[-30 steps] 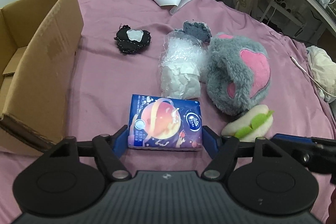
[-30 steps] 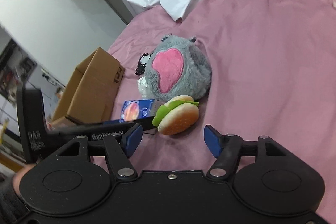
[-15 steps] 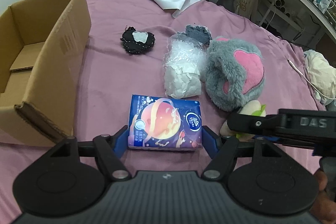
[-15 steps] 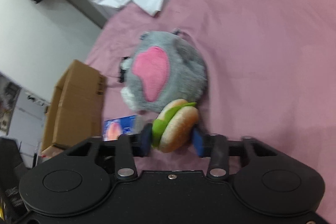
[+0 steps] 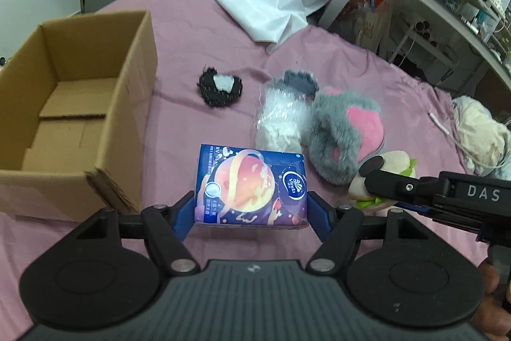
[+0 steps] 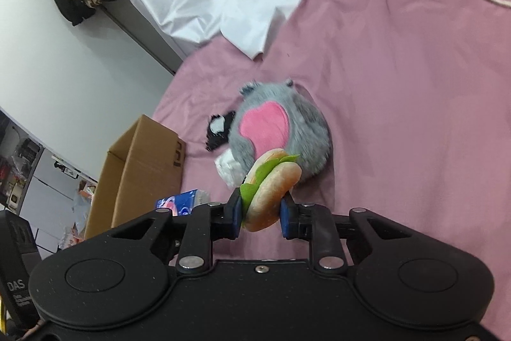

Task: Organize soft objects
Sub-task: 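Lift the tissue pack with the left tool while the right tool lifts the hamburger toward the box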

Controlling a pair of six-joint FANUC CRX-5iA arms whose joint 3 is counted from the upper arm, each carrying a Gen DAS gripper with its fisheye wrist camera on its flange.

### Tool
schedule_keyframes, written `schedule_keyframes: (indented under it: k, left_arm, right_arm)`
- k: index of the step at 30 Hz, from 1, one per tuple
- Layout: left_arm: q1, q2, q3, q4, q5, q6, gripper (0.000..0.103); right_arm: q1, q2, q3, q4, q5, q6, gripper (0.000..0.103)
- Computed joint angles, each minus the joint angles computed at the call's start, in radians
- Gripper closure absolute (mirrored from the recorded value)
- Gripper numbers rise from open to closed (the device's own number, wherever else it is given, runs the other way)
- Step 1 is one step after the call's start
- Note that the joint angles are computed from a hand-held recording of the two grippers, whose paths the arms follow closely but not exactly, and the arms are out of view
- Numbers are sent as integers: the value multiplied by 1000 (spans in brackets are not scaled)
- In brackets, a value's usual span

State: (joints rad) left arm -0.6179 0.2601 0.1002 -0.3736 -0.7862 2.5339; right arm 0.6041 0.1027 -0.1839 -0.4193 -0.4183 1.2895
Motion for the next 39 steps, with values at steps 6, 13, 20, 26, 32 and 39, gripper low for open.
schedule_keyframes:
  k: [6,13,20,26,32,39]
  left_arm:
    - [-12,-39,7,-49,-14,43,32]
    - [-17,-70,23,-103,-36,69,32]
    - [-11,-111,21,-158,-67,102,32]
    - [9,-149,3,-192,-100,115,32]
    - [33,-184,-12,-224,-134,124,32]
    - [73,-211,-31,-224,-150,94,32]
  right_arm:
    - [22,-26,-15,24,52,15,80]
    - [66,-30,-26,122,112,-36,80]
    - [100,-27,-7,138,147,8,80]
    - [120,-13,15,152,171,27,80]
    - [144,17,56,184,170,48,80]
    - [154,49,117,178,147,95,80]
